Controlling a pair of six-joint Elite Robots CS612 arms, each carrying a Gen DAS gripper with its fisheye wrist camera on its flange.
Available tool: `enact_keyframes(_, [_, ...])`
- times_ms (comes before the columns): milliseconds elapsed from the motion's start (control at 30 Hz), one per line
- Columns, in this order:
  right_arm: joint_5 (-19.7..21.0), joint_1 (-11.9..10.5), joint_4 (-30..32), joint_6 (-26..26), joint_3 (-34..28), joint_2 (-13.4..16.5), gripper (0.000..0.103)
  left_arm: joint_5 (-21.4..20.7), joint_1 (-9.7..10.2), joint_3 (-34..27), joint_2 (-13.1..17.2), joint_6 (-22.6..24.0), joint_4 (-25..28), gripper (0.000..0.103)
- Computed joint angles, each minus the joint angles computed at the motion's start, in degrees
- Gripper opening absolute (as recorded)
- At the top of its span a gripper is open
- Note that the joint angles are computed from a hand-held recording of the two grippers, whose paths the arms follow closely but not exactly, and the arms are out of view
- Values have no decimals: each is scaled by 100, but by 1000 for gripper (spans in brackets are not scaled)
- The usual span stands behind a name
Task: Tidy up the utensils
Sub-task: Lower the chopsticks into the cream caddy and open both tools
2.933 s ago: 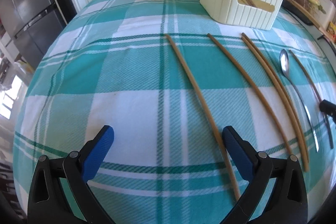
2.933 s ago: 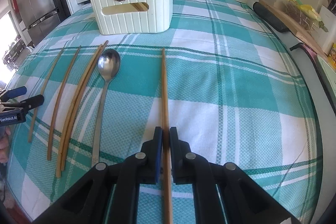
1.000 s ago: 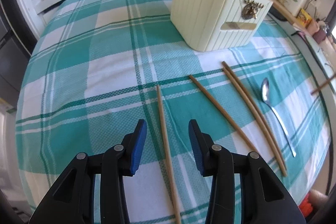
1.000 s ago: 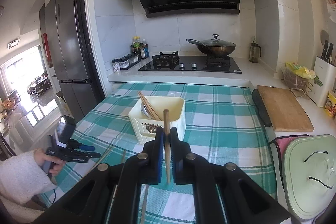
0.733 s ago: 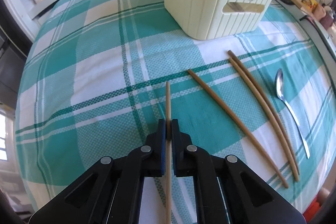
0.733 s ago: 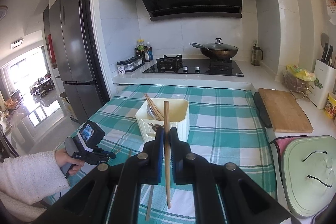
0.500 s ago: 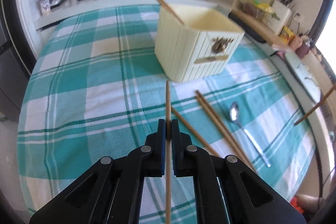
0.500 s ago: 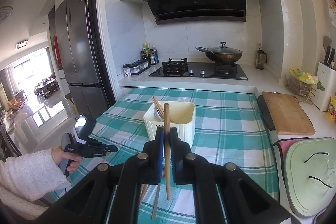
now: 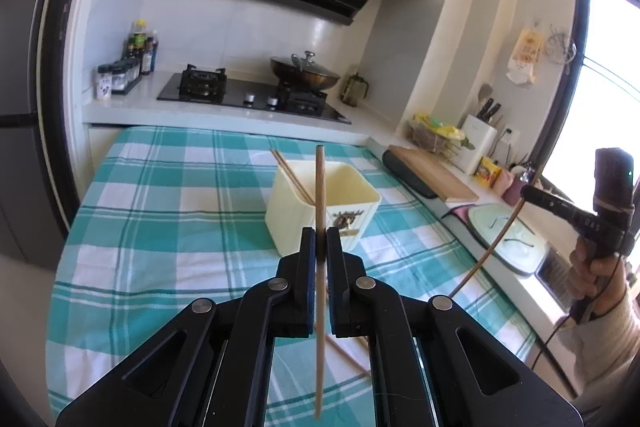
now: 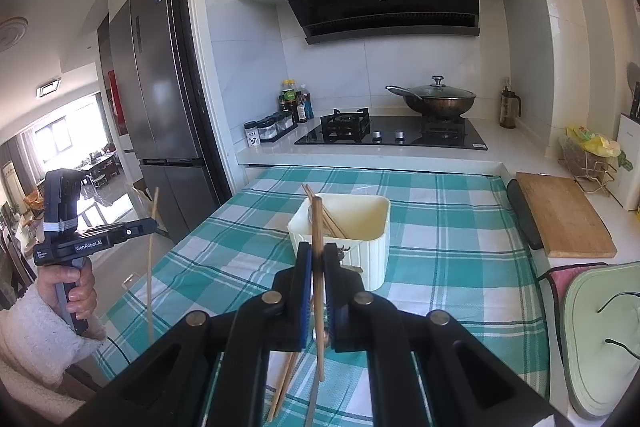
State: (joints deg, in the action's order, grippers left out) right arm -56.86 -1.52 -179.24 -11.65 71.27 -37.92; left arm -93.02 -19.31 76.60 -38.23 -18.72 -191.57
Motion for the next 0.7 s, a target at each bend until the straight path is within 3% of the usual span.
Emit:
enact_keyframes(200, [-99,21,-13,-48,-11,-35,6,154,-19,-70,2,-36,-122,3])
enact_keyframes(367, [-347,81,138,-64,-489,164,6,202,-3,-469,39,21,-178,3])
enact_keyframes(533, [-535,162,-12,209,-1478,616,6,630,-45,-1341,339,197,-259,3])
enact_keyframes(700, [-498,261,-191,864,-2942,1371,6,1167,-96,-2607,987,352,292,3])
